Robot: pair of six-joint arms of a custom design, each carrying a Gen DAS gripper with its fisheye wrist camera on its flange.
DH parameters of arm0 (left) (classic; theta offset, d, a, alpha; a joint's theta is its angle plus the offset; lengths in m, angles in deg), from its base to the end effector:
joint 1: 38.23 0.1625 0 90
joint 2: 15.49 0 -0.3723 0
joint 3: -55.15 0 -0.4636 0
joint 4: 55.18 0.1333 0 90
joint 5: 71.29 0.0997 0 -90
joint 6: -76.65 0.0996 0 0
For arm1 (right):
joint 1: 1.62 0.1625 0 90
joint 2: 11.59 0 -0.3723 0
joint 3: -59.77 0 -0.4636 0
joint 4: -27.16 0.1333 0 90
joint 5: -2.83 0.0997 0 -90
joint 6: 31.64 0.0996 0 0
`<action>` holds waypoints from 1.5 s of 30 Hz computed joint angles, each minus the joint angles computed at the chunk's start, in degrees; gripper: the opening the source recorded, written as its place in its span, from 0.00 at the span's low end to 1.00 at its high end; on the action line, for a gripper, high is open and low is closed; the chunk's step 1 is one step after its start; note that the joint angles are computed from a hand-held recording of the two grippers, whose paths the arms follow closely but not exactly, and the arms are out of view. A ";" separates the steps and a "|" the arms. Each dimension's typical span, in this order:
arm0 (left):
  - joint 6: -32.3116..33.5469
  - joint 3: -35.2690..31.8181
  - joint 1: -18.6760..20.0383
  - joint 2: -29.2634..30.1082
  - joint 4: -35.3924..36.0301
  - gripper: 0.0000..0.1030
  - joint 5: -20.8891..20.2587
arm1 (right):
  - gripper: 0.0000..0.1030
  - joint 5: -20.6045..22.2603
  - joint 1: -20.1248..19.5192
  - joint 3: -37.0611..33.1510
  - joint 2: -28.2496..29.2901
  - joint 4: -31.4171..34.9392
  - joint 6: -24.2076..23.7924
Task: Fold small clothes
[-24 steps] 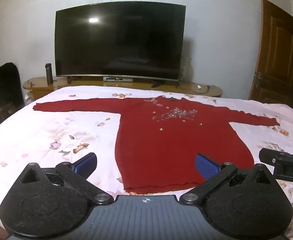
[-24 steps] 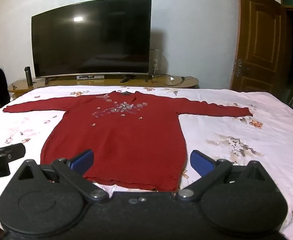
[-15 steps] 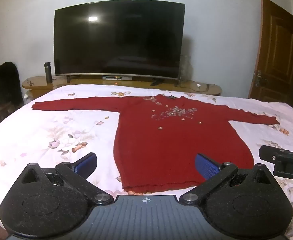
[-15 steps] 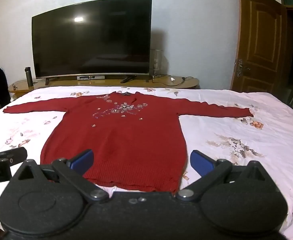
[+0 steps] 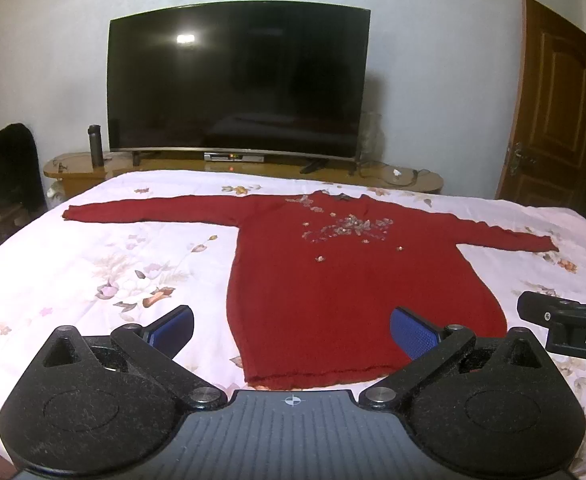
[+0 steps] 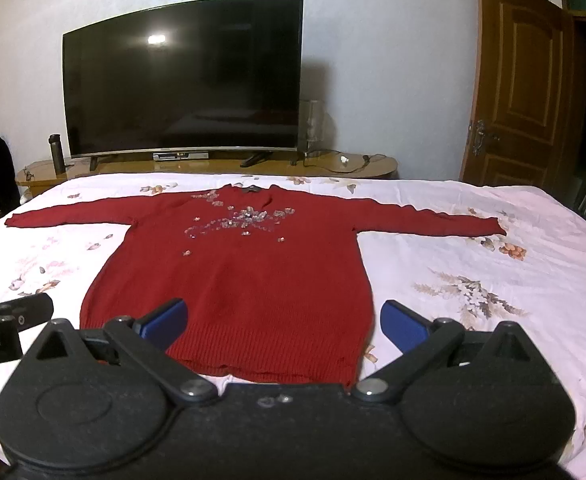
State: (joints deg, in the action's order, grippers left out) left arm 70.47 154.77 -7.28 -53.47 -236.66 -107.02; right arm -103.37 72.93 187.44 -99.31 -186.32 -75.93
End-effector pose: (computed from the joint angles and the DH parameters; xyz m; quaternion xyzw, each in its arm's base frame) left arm -0.4294 -0.5072 -0.0172 0.2777 0.8223 -0.4305 0.2477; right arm -0.0252 -0.4874 0.3251 0.0930 -0.7385 0.5195 0.4196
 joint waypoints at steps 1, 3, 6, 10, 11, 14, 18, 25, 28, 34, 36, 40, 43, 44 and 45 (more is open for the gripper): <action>0.01 0.04 -0.01 -0.02 -0.13 1.00 0.00 | 0.99 0.02 -0.01 -0.10 0.08 -0.02 0.00; 0.05 0.06 0.06 -0.09 -0.23 1.00 -0.12 | 0.99 -0.39 0.37 0.16 0.01 -0.37 -0.12; 0.02 0.17 0.06 -0.22 -0.17 1.00 -0.19 | 0.99 -0.60 0.60 0.40 0.13 -0.89 -0.18; 0.09 0.15 0.07 -0.26 0.03 1.00 -0.29 | 0.99 -0.71 0.64 0.44 0.30 -1.26 -0.25; 0.03 0.17 0.07 -0.29 0.07 1.00 -0.29 | 0.99 -0.76 0.64 0.46 0.26 -1.24 -0.23; -0.07 0.19 0.01 -0.26 0.15 1.00 -0.17 | 0.99 -1.12 0.76 0.34 0.46 -1.21 -0.08; -0.18 0.11 0.09 -0.11 0.17 1.00 -0.01 | 0.99 -1.26 0.80 0.20 0.64 -1.24 -0.05; -0.16 0.14 0.18 -0.09 0.17 1.00 0.08 | 0.99 -1.00 0.64 0.05 1.00 -1.46 0.07; -0.18 0.15 0.19 -0.11 0.14 1.00 0.01 | 0.99 -0.95 0.55 0.09 0.98 -1.50 0.01; 0.00 0.12 0.19 -0.03 0.02 1.00 0.02 | 0.99 -0.66 0.38 0.29 0.47 -1.06 0.08; -0.02 0.18 0.14 -0.06 -0.03 1.00 0.09 | 0.99 -0.70 0.46 0.15 0.56 -1.05 -0.01; -0.30 0.13 0.02 -0.03 0.29 1.00 0.42 | 0.99 -0.16 0.24 0.37 0.27 -0.93 -0.04; -0.04 0.16 0.06 -0.05 0.12 1.00 0.34 | 0.99 0.08 0.19 0.59 0.14 -1.03 -0.03; 0.06 0.28 0.03 -0.10 0.00 1.00 0.34 | 0.99 0.19 0.15 0.65 0.04 -1.03 -0.02; 0.09 0.37 0.01 -0.21 -0.01 1.00 0.40 | 0.99 0.37 0.05 0.79 -0.13 -1.02 0.00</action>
